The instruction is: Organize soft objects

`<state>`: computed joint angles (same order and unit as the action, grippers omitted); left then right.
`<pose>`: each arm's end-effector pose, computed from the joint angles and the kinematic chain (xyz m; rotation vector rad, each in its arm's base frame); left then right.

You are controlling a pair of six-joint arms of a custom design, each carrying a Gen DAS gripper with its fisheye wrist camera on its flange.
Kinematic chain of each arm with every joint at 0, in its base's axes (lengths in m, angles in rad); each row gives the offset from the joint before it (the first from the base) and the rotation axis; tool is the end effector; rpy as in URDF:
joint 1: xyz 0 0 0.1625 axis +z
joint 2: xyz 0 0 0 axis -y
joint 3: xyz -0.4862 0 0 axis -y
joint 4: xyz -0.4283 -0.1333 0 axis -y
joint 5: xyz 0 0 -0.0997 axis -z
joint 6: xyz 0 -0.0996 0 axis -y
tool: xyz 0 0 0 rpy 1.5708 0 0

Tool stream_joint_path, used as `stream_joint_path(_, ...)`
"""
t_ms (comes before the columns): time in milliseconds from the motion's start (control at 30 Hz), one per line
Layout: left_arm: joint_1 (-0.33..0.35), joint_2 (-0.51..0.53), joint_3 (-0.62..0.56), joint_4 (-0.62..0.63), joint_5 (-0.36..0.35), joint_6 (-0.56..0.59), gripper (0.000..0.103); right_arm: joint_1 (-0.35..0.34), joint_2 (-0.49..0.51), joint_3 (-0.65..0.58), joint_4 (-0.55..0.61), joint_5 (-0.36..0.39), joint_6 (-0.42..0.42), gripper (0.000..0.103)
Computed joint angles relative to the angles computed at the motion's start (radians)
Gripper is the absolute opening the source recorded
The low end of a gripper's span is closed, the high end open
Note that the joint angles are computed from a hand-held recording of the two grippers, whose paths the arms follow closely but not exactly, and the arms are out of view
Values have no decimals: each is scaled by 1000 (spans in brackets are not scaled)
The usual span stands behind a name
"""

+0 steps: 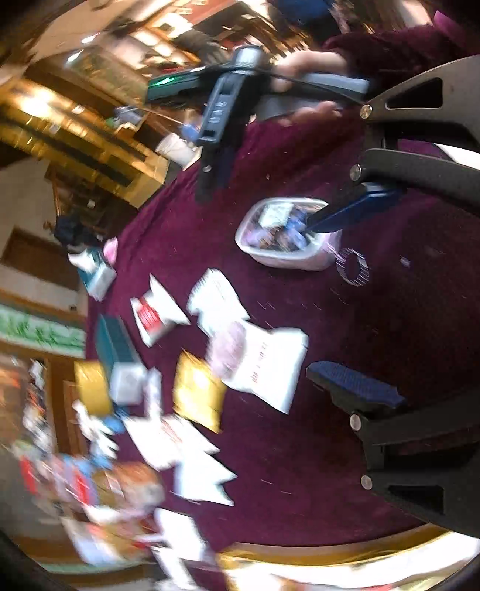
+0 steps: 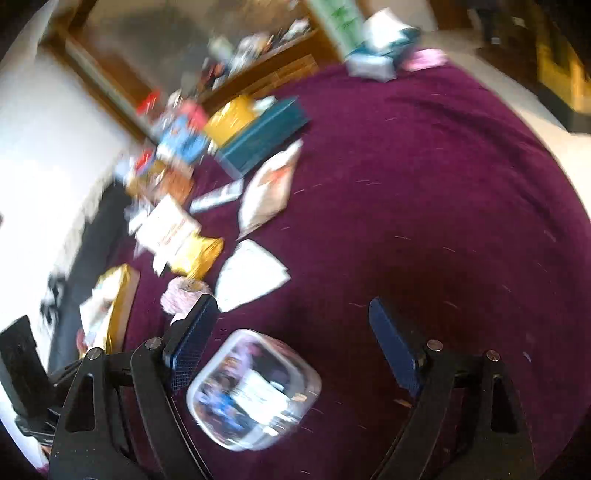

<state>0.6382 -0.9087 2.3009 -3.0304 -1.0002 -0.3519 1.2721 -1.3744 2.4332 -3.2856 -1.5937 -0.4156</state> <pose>-0.2741 -0.4363 0.0476 0.7398 2.5681 -0.5417 -0.0056 -0.4633 0.2479 0.1506 -2.7577 0.8695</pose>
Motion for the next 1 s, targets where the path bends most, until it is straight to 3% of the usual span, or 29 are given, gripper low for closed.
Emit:
stream_joint_path(100, -17, 75, -69, 53, 34, -8, 78, -143, 6, 71, -220, 181, -19, 85)
stream_joint_path(133, -15, 96, -100, 107, 36, -25, 78, -161, 14, 68, -244, 201, 6, 85)
stream_joint_path(200, -8, 122, -139, 167, 34, -54, 78, -152, 2, 48, -216, 179, 43, 85)
stream_joint_path(267, 0, 144, -173, 226, 29, -85, 78, -160, 3, 45, -216, 218, 31, 85)
stream_joint_path(400, 8, 198, -236, 331, 18, -150, 78, -147, 25, 32, -196, 182, 71, 85)
stream_joint_path(567, -21, 267, -259, 305, 12, -87, 83, -152, -2, 43, -197, 203, 57, 85)
stream_joint_path(600, -16, 283, -270, 330, 20, -93, 83, -152, -3, 43, -200, 206, 55, 85)
stream_joint_path(633, -25, 298, -267, 314, 54, -79, 89, -155, -7, 42, -199, 210, 52, 85)
stream_joint_path(667, -31, 310, -255, 262, 77, -44, 88, -158, -10, 43, -199, 212, 51, 85)
stream_joint_path(700, -22, 305, -241, 210, 65, -50, 85, -159, -12, 46, -203, 209, 51, 85)
stream_joint_path(767, -18, 290, -222, 170, 96, -72, 39, -155, -8, 51, -230, 199, 51, 85)
stream_joint_path(800, -2, 277, -214, 146, 79, -59, 31, -153, -6, 55, -243, 199, 46, 85)
stream_joint_path(867, 36, 251, -195, 83, 25, -52, 2, -139, 2, 58, -268, 181, 27, 85)
stream_joint_path(933, 66, 227, -166, 27, -1, -60, 2, -138, -5, 60, -230, 221, -11, 85)
stream_joint_path(1000, 73, 195, -128, -2, 15, -52, 2, -136, -22, 41, -84, 268, -49, 85)
